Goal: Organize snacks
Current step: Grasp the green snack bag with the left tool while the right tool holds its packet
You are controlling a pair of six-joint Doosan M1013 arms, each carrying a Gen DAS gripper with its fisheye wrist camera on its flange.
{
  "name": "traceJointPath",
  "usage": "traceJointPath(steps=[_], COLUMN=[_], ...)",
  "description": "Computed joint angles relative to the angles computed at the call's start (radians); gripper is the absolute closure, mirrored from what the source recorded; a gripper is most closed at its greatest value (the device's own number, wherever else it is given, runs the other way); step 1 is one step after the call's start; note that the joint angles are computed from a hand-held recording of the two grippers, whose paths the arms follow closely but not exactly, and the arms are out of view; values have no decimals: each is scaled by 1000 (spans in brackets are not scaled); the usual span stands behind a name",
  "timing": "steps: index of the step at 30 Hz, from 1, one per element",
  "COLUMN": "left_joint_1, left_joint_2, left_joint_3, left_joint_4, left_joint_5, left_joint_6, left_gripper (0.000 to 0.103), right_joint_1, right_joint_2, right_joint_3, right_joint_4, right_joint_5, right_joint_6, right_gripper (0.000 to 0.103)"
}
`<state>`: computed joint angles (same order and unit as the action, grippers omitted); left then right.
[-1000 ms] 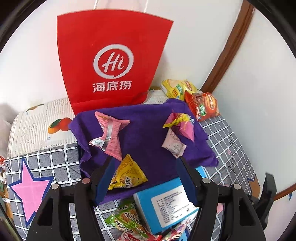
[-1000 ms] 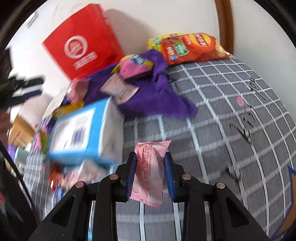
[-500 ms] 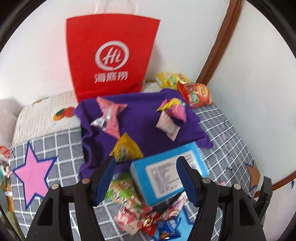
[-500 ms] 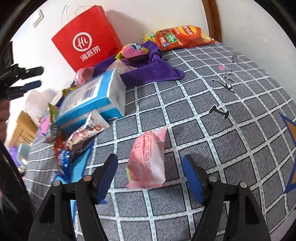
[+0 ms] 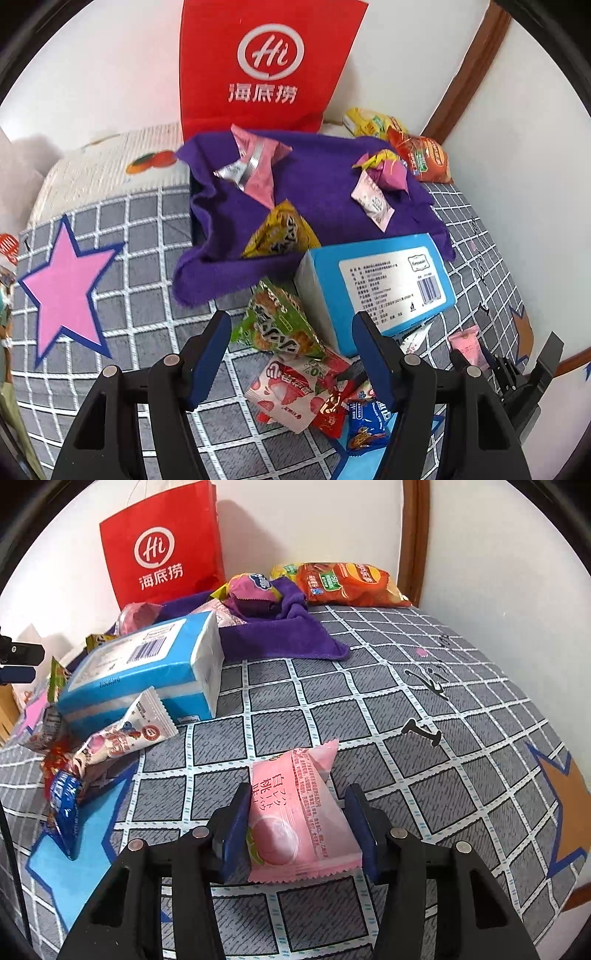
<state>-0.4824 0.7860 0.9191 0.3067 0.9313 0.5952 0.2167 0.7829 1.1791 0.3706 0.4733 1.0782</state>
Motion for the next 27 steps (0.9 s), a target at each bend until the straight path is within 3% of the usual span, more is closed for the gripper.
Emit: traceJointPath(steps=[4,9,13,16,23,27], left_joint_1=[6,13,17,12,15,16], left_joint_2=[10,34,10,6,-1,32], left_joint_3=[1,-24,33,48,73,19], left_joint_4=[-16,-42,-49,-24,-18,-11], left_joint_5=[-19,35,27,70,1,28], left_joint_6=[-15,2,-12,-25,-18,3], left_gripper=[37,37,37,37,37,37], right_joint_1=[-2,-2,-2,-1,-2,-2], right_joint_2=[3,3,3,3,4,5], right_joint_3=[-3,-2,-2,-3,-4,-4], right_joint_4=[13,10,16,18,24,24], right_joint_5=[3,1,3,5,6,5], right_joint_6=[-2,-2,-7,-11,-16,-17], right_gripper=[52,52,51,50,49,49])
